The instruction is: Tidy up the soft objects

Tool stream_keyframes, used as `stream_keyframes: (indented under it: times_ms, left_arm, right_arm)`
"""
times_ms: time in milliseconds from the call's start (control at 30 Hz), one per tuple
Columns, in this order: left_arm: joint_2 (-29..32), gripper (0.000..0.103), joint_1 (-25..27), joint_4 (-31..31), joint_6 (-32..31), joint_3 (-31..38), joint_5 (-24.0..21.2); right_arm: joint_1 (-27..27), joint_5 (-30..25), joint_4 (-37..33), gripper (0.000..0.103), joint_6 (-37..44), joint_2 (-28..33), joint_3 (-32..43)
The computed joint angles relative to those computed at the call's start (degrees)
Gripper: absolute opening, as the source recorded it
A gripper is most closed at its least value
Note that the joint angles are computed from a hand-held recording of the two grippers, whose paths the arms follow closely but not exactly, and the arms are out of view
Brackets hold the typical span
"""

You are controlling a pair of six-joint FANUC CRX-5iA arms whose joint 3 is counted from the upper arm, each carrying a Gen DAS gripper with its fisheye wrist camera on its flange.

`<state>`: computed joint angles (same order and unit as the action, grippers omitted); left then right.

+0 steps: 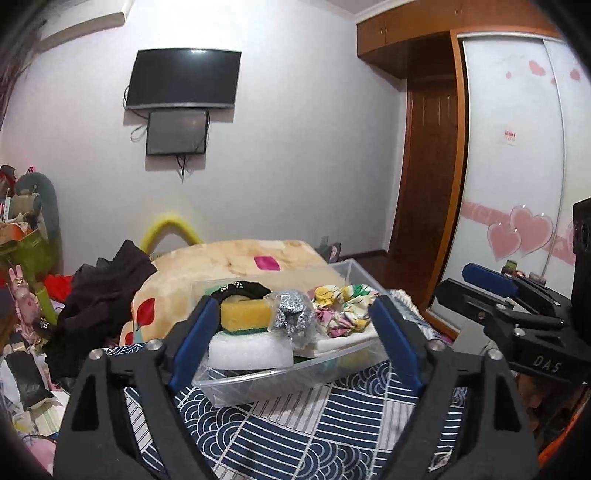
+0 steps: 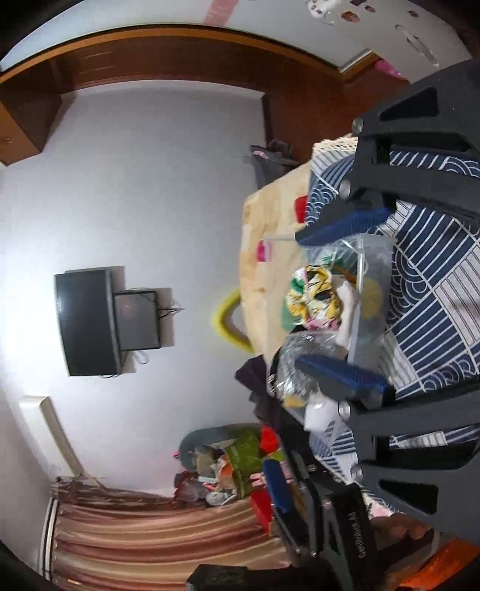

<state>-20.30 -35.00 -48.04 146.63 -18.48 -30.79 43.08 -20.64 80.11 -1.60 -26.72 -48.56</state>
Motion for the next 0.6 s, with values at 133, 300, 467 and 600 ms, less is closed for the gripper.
stream_keyframes:
  times_ms: [133,300,467,600]
  left_arm:
    - [-1.28,0.095,-6.10,-8.89,7.84,0.56,-5.92]
    - [-3.51,0.102,-9.09,-12.01,11.57,-0.51,-8.44]
    - [-4.42,0.103,-11.01,-13.95,14.12,-1.12,-11.01]
    - [-4.50,0.103,-11.14,-14.20,14.52,-1.47,-11.47]
  right_arm:
    - [-1.40,0.90,7.16,0.076,-5.35,-1.83,-1.26]
    - [-2.63,1.26,14.27,0.086,-11.59,-2.72,-2.18]
    - [-3.19,0.31,20.37,0.103,-17.17,-3.63,-3.55]
    - [-1.92,-0.90,19.60,0.103,-17.05,-3.75,-3.94]
